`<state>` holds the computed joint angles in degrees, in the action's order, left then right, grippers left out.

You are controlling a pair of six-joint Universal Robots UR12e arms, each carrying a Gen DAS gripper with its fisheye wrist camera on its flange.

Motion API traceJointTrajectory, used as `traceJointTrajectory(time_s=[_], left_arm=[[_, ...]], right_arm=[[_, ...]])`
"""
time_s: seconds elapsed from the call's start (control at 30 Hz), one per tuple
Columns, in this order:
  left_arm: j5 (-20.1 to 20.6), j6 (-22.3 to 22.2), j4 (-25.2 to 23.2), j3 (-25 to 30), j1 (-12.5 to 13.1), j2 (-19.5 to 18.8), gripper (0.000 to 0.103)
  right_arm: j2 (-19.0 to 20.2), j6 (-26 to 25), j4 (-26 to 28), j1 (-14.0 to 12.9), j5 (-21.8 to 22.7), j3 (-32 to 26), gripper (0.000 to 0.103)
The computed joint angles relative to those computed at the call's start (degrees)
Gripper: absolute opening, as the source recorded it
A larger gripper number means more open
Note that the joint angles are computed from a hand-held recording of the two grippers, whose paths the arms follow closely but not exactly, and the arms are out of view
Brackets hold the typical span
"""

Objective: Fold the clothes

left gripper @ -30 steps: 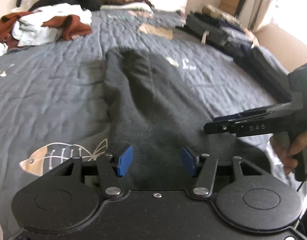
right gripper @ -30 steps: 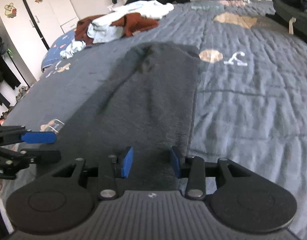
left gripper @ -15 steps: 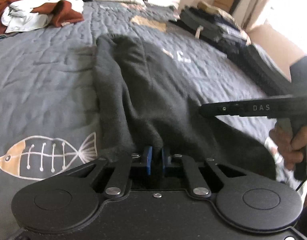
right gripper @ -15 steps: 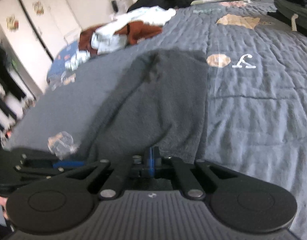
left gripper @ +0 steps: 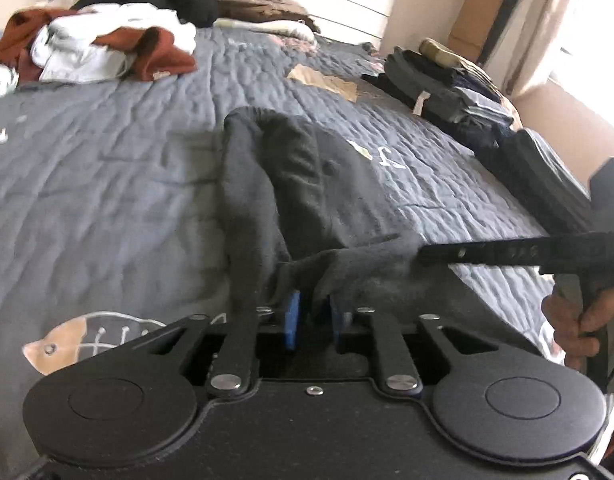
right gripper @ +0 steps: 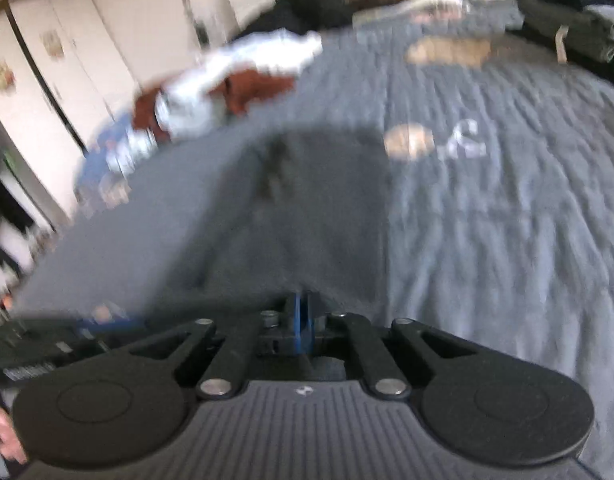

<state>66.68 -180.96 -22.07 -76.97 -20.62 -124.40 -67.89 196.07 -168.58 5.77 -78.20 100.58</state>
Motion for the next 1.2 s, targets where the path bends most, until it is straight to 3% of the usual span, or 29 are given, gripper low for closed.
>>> traceJointTrajectory(time_s=[0.03,0.13,0.33,0.4,0.53,0.73,0.83,0.9,1.03,1.2], left_arm=[[-0.8,-0.1,0.5,0.1,0.2,0.2,0.043],[-5.1,-2.6,3.5,0.3,1.3,0.3,0.059],[-6.3,0.7,-1.4,7.3,1.6,-3.0,0.054],[-6.3,2.2,-4.1,10.5,1.5,-4.8,0.044],[-3.7,5.0,-9.2,17.0,0.9,-8.6,0.044],[1.2,10.5,-14.8,26.9,-0.2,-14.3,0.046],[2.7,12.4,-18.6,32.0,-0.6,-17.2,0.047],[4.4,12.6,-19.0,34.5,-0.9,-18.8,0.05],[7.4,10.2,-18.4,38.9,-1.3,-21.9,0.052],[7.3,6.5,-19.3,43.5,-1.0,-24.7,0.057]], right_arm=[[-0.2,-0.6,0.4,0.1,-0.6,-0.1,0.003],[-0.7,-0.8,-3.1,-0.3,-0.4,0.4,0.004],[0.7,-0.5,-6.7,-1.0,-1.1,-1.4,0.013],[1.7,-1.6,-4.5,-1.3,-0.3,-3.1,0.014],[4.3,-7.2,0.1,-1.0,-1.8,-7.0,0.02],[8.5,-9.6,2.0,-1.2,-4.4,-12.6,0.029],[10.3,-10.5,4.3,-1.6,-3.7,-15.5,0.037],[11.5,-11.0,5.7,-1.7,-3.6,-17.1,0.042],[13.0,-8.9,3.4,-2.0,-3.9,-18.2,0.047],[14.2,-5.0,2.0,-2.8,-2.6,-19.2,0.05]])
